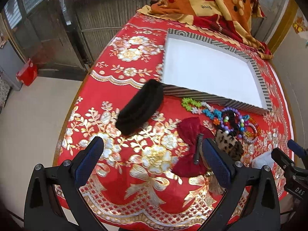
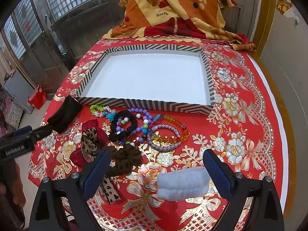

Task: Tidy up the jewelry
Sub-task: 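Grasp the black velvet pouch with the left tool while the right tool grasps the black scrunchie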

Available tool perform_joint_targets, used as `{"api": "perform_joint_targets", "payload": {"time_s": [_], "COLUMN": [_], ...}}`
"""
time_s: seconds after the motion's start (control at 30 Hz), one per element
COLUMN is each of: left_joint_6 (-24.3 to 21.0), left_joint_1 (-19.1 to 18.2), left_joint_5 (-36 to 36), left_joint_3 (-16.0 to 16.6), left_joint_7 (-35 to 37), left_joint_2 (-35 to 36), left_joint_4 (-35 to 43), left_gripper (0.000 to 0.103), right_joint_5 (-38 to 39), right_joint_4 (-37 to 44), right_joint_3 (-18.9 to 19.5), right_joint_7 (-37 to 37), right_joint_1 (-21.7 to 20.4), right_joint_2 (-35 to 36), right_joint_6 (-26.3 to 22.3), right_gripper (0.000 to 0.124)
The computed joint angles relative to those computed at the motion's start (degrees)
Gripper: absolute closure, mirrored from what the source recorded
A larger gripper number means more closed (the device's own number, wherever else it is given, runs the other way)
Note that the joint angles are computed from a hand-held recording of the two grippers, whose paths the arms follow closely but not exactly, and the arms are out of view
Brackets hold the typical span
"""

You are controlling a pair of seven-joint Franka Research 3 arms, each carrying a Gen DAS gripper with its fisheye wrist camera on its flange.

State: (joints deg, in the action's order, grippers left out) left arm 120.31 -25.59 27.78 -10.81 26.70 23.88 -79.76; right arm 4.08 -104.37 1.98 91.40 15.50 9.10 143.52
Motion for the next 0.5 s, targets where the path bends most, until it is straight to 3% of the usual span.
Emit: {"api": "perform_joint_targets", "payload": {"time_s": [0.3, 0.5], "left_joint_6": [6.1, 6.6], "left_joint_1": [5.5, 6.7], "left_joint_5": [-5.3, -6.2], "left_joint_3": [-0.4, -0.4], "left_joint_7": [1.9, 4.3], "left_joint_2": [-5.1, -3.0], "left_joint_4": [-9.8, -8.3], "left_gripper": [0.001, 0.001], "right_joint_5": [1.7, 5.0], "right_joint_4": [0.0, 1.4], "right_joint_3": [-0.1, 0.0], "right_joint_7": [-3.9, -7.0], "right_joint_1": [-1.0, -2.0], "right_joint_2": [0.3, 1.3], "right_joint_6": [0.0, -1.2], "right_gripper": [0.029, 0.029]}}
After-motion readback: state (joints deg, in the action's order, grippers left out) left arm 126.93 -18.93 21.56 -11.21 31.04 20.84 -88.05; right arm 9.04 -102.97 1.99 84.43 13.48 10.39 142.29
